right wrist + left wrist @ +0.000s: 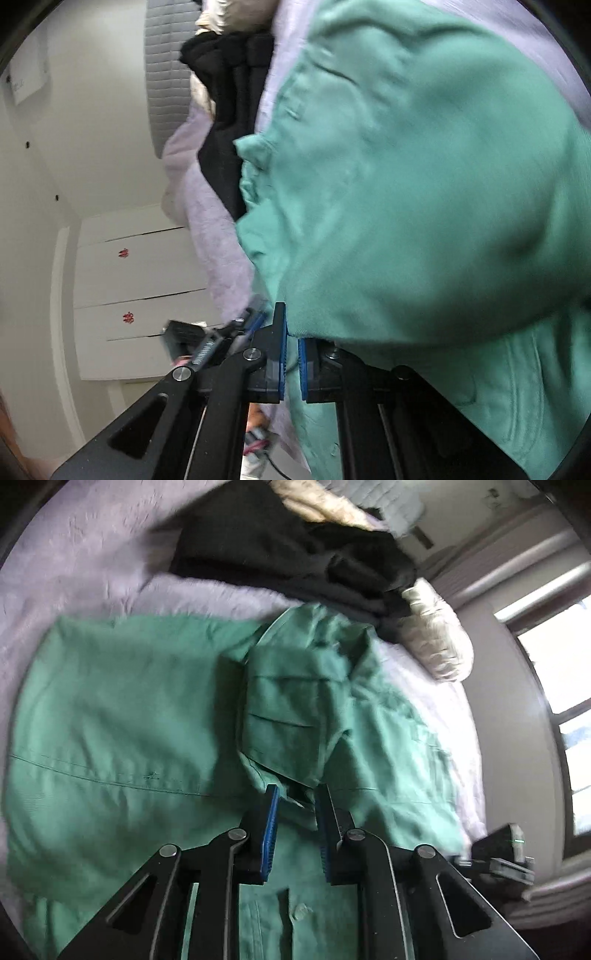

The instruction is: Fold large clothes

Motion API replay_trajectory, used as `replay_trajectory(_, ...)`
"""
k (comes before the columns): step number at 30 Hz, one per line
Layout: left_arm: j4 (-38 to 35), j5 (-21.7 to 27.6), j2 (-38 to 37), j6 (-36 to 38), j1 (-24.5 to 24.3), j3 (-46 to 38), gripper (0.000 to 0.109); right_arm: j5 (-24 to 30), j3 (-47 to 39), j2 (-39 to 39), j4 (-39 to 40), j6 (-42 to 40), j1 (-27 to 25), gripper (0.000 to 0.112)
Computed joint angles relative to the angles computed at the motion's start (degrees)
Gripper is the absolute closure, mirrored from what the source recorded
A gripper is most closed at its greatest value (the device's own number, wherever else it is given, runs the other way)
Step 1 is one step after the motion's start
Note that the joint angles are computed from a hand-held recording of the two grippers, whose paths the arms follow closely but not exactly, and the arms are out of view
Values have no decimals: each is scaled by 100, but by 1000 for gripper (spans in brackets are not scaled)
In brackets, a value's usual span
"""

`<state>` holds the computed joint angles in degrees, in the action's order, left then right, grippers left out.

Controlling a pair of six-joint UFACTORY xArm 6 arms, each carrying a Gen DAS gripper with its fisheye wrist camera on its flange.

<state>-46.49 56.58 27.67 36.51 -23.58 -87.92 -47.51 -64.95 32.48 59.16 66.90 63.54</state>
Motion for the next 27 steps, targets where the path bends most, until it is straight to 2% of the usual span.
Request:
replay_trajectory(2, 110, -102, -229, 175, 81, 169, 87, 293, 83, -47, 41, -37, 38, 105)
replay_trajectory(4, 567, -353, -402, 54, 124, 350, 87, 1029, 37, -195, 489, -638, 74, 102)
replay_trajectory(5, 881, -588, -492, -86, 135, 496, 87, 1189, 0, -197, 474, -721, 56, 101)
replay_trajectory(7, 1358, -971, -599, -340, 133, 730, 87, 1207, 7, -153, -229, -273, -34, 90)
replay_trajectory(9, 1794, -1144, -603, -624, 153, 864, 87, 1142, -344, 50, -663, -277, -130, 41)
replay_trajectory(10, 1928, -1189, -607, -735, 160, 922, 87, 1080, -615, 229, -952, -265, -223, 37)
replay_trajectory(13, 2148, -1408, -642, -880, 104, 1128, 86, 1222, -1476, 724, -1404, -437, -531, 38)
replay_trajectory(16, 2187, -1589, -763, -805, 95, 1359, 86, 1481, -2532, 1420, -1760, -272, -896, 39)
replay_trajectory(18, 2217, -1666, -830, -765, 127, 1462, 86, 1717, -3266, 1900, -1568, -304, -1038, 39)
replay_trajectory(20, 2325, -1791, -934, -761, 178, 1598, 86, 1906, -3853, 2230, -858, -646, -1037, 41)
replay_trajectory(22, 2419, -1821, -1004, -721, 282, 1665, 86, 2147, -4090, 2372, -487, -672, -1065, 83)
replay_trajectory(23, 2510, -1845, -1033, -762, 333, 1682, 86, 2218, -4083, 2403, -661, -355, -1098, 102)
replay_trajectory(25, 2655, -1911, -1087, -830, 431, 1718, 45, 1887, -3917, 2370, -1246, 197, -1088, 102)
replay_trajectory(26, 2708, -2034, -1143, -872, 459, 1783, 9, 1803, -3904, 2334, -1506, 192, -1086, 102)
replay_trajectory(27, 2645, -2196, -1209, -801, 477, 1874, 6, 1848, -3881, 2278, -1717, 174, -1094, 102)
